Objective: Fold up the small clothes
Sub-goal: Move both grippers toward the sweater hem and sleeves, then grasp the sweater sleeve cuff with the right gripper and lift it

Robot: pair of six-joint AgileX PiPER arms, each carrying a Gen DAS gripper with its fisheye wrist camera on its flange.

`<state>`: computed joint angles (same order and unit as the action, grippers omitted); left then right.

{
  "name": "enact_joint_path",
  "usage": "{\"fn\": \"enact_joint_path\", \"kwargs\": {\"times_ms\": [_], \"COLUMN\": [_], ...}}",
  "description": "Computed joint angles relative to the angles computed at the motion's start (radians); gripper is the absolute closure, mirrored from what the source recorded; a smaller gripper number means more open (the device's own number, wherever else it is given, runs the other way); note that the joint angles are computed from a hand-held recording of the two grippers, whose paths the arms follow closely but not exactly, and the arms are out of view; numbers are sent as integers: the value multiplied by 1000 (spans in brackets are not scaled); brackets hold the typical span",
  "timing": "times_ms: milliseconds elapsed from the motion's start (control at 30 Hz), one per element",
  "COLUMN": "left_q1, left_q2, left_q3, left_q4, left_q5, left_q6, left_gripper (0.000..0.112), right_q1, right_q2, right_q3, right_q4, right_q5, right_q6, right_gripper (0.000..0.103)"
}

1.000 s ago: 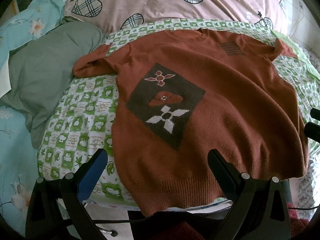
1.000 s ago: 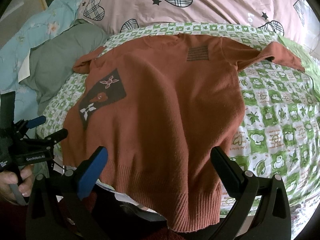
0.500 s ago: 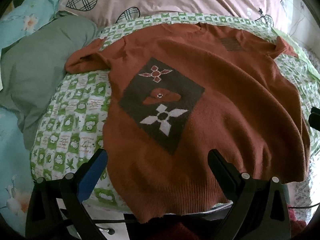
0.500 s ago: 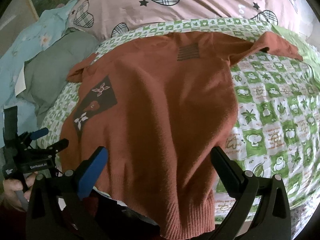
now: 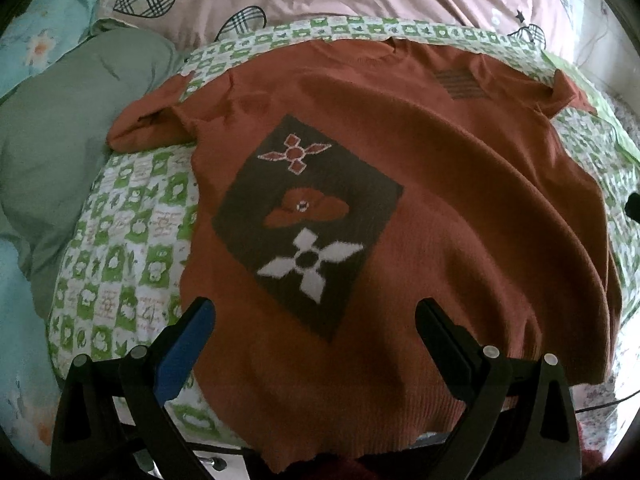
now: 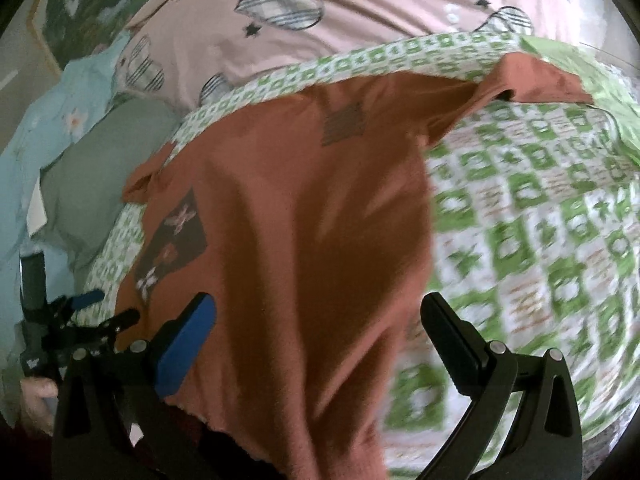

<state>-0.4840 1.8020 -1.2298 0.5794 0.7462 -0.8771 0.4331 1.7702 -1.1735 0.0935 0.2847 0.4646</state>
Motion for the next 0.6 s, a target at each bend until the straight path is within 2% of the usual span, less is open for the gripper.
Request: {"fn": "enact_joint_path", "kwargs": {"times_ms": [167,233,367,433,533,600], "left_q1": [10,13,6,1,2,7], "left_q2": [48,63,97,117,142,164], "left_q3": [-76,-102,-142,-164,-193,-222], "left_q4": [-29,-38,-48,-53,-72,-97], "left_q5": [43,53,72,82,89,94], "left_q6": [54,70,94,105,123,142], "left_gripper": [12,12,12,12,12,12], "right_q1": [-125,-179,-304,-382,-490,-557], "right_q2": [1,9,38,67,150,237], "right_q3": [18,9,-36,-78,-198,-323], "right_q4": [186,243,362,455,453,392], "right_q5": [-44,-45,-29,-28,4,50], "right_q6": [-196,-258,-377,-470,-455,-373], "right_gripper": [3,9,27,29,39,47]}}
